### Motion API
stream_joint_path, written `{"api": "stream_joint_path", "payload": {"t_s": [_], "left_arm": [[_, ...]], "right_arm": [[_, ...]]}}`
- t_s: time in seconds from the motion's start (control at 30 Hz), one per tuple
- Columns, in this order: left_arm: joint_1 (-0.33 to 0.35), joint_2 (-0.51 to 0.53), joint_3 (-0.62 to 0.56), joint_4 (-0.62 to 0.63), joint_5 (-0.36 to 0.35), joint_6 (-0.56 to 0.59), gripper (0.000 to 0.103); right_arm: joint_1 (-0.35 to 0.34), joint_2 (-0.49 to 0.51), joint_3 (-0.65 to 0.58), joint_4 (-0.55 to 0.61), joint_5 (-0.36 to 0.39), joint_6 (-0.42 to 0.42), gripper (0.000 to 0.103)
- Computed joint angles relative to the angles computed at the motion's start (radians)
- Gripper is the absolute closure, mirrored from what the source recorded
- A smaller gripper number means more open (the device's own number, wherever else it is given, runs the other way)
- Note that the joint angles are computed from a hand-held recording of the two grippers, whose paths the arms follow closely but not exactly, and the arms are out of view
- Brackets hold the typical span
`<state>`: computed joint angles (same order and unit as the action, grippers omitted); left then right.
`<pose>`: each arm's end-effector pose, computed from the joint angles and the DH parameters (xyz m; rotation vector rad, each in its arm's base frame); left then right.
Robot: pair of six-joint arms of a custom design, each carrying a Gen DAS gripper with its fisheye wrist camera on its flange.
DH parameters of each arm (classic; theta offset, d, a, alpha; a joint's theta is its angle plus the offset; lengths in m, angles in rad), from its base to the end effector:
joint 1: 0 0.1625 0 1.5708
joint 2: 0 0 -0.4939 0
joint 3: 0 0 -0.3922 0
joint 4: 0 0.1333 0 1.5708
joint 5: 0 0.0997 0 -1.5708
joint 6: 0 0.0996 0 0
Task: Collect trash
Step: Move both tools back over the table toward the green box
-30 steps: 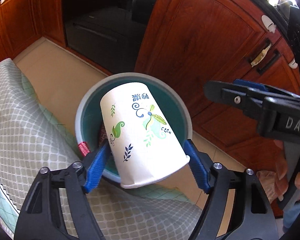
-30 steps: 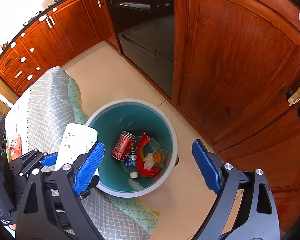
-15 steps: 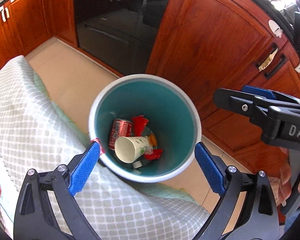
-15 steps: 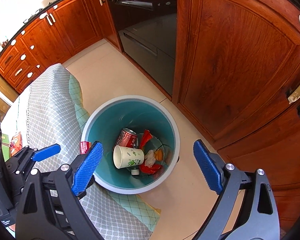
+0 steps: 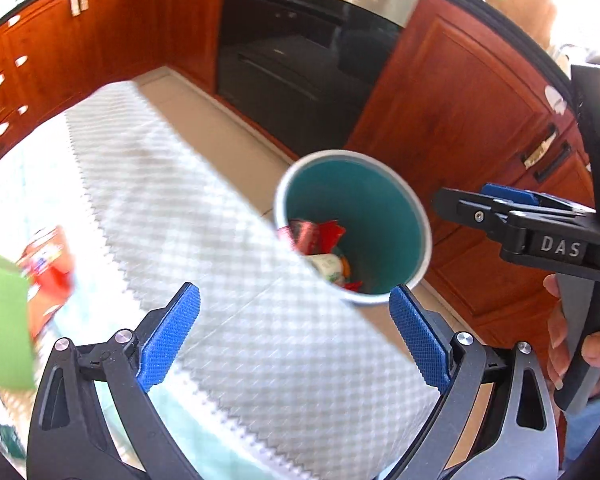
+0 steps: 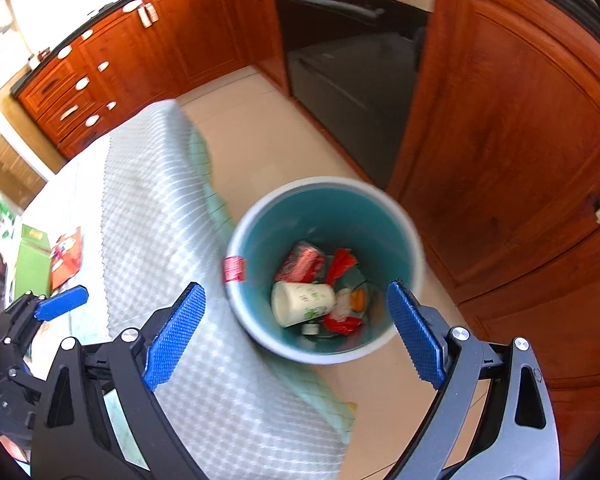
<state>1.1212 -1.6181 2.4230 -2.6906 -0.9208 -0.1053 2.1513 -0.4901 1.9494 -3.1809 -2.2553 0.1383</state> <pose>0.0145 -0.4154 0.3287 0.3003 2.5176 -0.6202 0.3821 -0.4544 -0.0561 0.4842 -2.4618 0.4916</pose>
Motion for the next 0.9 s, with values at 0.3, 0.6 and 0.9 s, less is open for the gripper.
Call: {"api": "stream_joint_path", "payload": {"t_s": [0.3, 0.6, 0.9], "left_arm": [[0.008, -0.345, 0.056, 0.251, 0.116, -0.067, 0.007], [0.173, -0.554, 0.011, 0.357, 0.187, 0.005, 0.007], [0.331, -0.479, -0.106, 0.211, 0.190, 0.157, 0.007]], "right_arm": [[0.101, 0.116, -0.132, 0.137, 0.101, -0.001, 0.015], [0.197, 0.251, -0.337, 0.339, 0.195, -0.032, 0.015], [0.259, 0.344, -0.581, 0.481, 0.192, -0.101, 0.015]]}}
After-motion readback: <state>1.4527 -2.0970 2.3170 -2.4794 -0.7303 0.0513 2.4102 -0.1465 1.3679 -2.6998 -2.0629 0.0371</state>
